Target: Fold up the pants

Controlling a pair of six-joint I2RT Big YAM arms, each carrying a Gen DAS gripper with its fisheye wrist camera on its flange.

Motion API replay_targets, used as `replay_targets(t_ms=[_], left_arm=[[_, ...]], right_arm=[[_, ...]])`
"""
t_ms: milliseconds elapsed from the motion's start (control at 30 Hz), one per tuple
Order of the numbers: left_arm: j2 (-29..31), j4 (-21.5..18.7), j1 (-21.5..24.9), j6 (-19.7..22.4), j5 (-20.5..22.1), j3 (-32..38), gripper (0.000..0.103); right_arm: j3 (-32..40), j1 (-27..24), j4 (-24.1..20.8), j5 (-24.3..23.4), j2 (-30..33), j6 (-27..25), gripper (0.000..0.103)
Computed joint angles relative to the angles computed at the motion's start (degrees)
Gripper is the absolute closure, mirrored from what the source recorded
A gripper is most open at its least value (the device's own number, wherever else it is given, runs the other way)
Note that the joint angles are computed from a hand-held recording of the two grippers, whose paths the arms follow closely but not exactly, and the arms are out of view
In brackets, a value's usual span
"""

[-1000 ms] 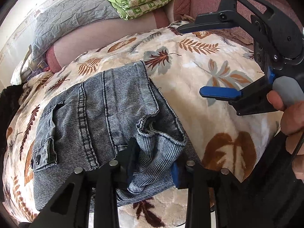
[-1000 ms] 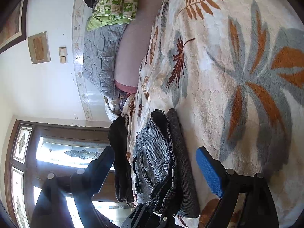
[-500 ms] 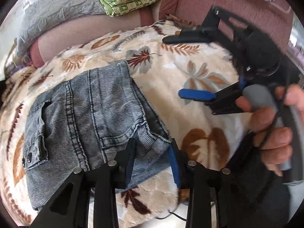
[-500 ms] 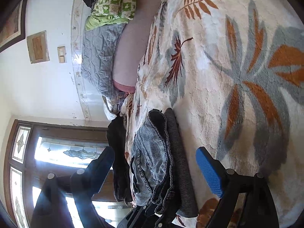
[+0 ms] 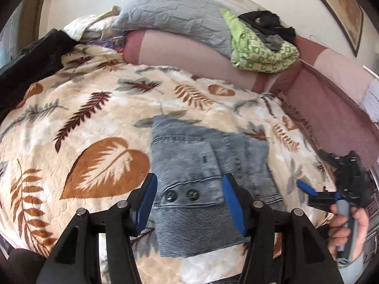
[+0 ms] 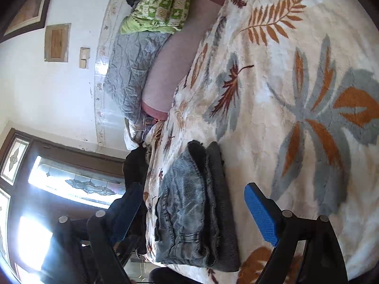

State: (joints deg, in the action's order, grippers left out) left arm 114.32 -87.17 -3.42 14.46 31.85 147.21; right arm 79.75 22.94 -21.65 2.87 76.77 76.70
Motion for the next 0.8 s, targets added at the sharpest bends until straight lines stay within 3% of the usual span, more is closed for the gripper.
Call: replay_targets(t_ms=[133,200,267,333,400,433,567,600,700,767,800], left_arm=[[-0.3,0.1,-0.2,1.8,-0.9,-4.5,0.045],[-3.1,4.3,-0.4,1.8,-1.1,-10.6,0.045],[-4.3,6.9,-0.6,1.8,-0.9,-13.5,0.044],[-5.1,8.1,-0.4,2.2,-0.5,-15.0,0.044],[-4.7,7.1,-0.1,2.6,0.7,-13.8,0.044],[-4.9,7.4,0.1,2.5,1.4,-13.6,0.044],[-7.9,16.1,0.7,-1.0,2.9,-17.7,0.042],[-7.2,15.3,0.5,-0.9,2.3,-16.7,0.036],[-3.6,8.6,-0.3,1.5,0.0,-13.1,0.036],[-3.7,9.2,0.1,-0.3,1.4,-14.4,0.035],[-2.5,7.1,0.3,-0.8,2.1,-12.2,0.035]], right_arm=[[1.7,4.0,5.6,-5.1,2.1,-0.3,0.013],[1.8,5.2,6.8,-6.6,3.5,2.4,0.013],[1.9,5.7,5.1,-7.0,4.9,3.2,0.013],[0.4,5.5,3.2,-6.5,5.5,7.3,0.013],[-3.3,5.5,8.6,-5.4,4.3,11.2,0.015],[-3.2,5.4,8.1,-5.6,4.0,10.7,0.015],[-0.7,6.1,3.6,-4.1,4.7,8.3,0.015],[0.3,6.2,2.1,-3.7,5.1,8.5,0.015],[5.5,6.3,-4.4,-3.5,7.0,6.9,0.014],[8.7,6.3,-6.9,-3.5,8.2,5.5,0.014],[10.5,6.2,-9.8,-3.7,9.0,5.2,0.014]])
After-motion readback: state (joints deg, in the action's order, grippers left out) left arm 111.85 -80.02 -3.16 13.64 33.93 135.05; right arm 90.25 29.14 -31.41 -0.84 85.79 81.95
